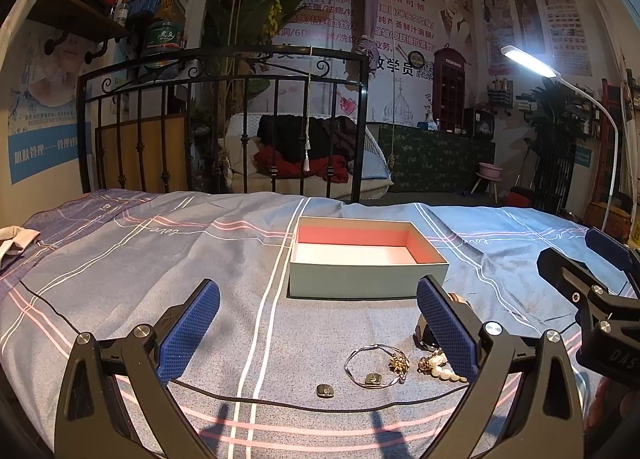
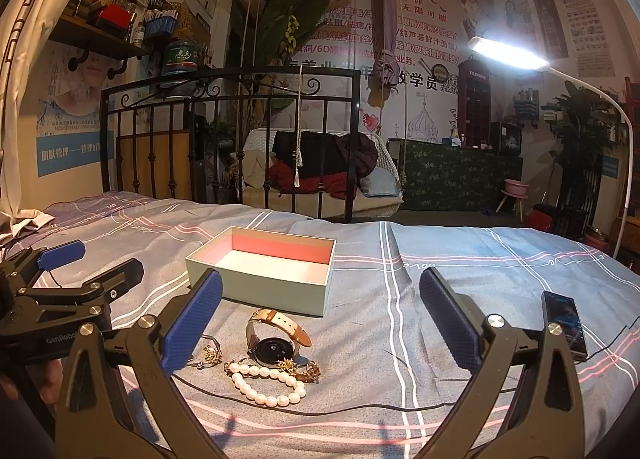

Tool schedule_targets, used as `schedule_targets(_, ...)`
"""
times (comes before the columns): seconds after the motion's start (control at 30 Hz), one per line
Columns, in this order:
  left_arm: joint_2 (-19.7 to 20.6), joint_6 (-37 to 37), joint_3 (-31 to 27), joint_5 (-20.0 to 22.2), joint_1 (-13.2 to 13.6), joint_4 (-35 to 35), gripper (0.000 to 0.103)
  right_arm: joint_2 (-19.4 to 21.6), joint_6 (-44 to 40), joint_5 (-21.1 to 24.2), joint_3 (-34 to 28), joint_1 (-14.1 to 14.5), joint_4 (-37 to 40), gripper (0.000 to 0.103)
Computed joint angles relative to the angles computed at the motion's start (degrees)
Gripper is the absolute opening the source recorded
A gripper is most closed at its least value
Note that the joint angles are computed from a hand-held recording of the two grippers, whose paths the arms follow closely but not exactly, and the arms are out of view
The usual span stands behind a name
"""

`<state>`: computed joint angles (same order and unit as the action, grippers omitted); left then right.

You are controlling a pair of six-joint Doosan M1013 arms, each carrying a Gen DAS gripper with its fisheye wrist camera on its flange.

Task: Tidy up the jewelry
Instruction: 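Lower the left tool onto the small gold square charm and close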

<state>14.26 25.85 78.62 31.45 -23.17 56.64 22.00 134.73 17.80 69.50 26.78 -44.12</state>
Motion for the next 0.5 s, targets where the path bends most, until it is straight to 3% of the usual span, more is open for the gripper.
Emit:
schedule_targets(0.1, 0.1, 2.2, -0.2, 0.0, 0.3, -2.9, 0.096, 0.2, -1.8, 0.5, -0.3, 0.0, 1.9, 0.097)
schedule_targets(0.2, 0.7, 10.1, -1.4, 1.6, 1.3, -12.2, 0.096, 0.6, -5.2, 1.8, -0.8, -0.2, 5.3, 0.097)
schedule_targets(0.33, 1.9, 24.0, -3.5, 6.5, 2.7, -26.0, 0.096, 1.5, -13.1, 4.9, -2.2, -0.6, 14.0, 0.097)
schedule_targets(0.5, 3.2, 31.5, -4.7, 10.9, 3.6, -33.1, 0.096, 2.9, -21.1, 8.4, -3.8, -1.4, 23.3, 0.097)
